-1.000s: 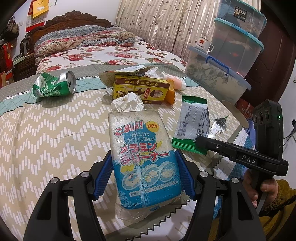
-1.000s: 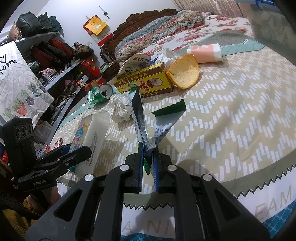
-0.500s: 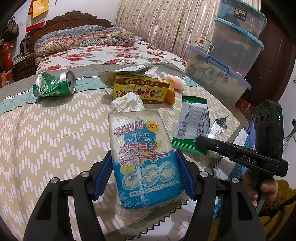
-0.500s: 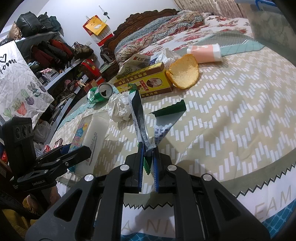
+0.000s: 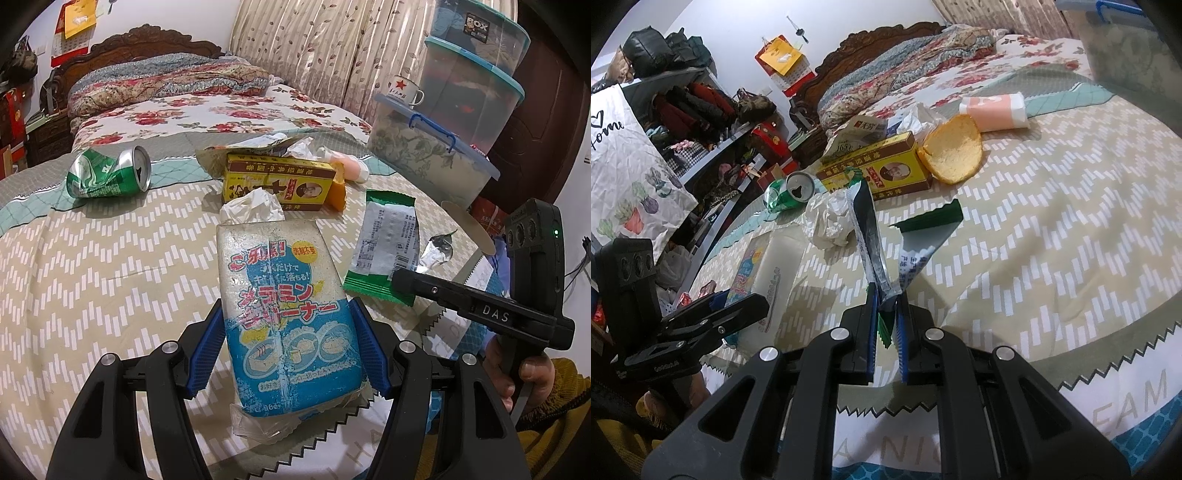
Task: Collect trash
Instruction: 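Lift green wrapper with right tool while left tool holds sponge package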
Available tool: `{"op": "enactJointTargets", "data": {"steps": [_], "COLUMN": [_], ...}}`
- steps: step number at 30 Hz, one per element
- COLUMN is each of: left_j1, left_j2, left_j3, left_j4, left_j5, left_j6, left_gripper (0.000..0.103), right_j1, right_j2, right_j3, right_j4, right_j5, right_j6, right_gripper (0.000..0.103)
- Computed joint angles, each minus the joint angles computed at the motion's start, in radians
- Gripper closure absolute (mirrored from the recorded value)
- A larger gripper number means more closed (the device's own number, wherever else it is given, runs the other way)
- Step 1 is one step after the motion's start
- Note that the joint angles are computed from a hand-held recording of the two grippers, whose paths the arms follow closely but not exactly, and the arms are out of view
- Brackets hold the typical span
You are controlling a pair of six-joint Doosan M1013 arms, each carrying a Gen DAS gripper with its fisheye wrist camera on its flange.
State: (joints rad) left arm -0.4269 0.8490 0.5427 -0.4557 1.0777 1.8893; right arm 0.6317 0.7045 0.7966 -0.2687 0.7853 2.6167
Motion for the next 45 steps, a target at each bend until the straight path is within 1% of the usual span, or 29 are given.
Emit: {"op": "enactJointTargets", "data": {"steps": [7,18,45], "left_j1": [-0.002,-0.012,-0.014], "left_j2": [0.001,0.012,0.015], "left_j3": [-0.006,-0.03,-0.037], "left_j4": [0.005,0.02,0.019], "left_j5": [-0.001,0.015,0.019], "left_j6": [0.001,-0.002,-0.006], "left_gripper": [0.041,0.041,0.041], "right_j1": [0.002,-0.004,-0.002], "right_j2": [-0.009,-0.026,-0.027], "right_j3": [0.011,0.048,0.053], "right_j4": [-0.035,-0.024,-0.026], "right_j5": [-0.005,-0.037,-0.041], "right_j6": [0.01,0.009,0.01], "right_gripper": [0.092,0.092,0.092]}}
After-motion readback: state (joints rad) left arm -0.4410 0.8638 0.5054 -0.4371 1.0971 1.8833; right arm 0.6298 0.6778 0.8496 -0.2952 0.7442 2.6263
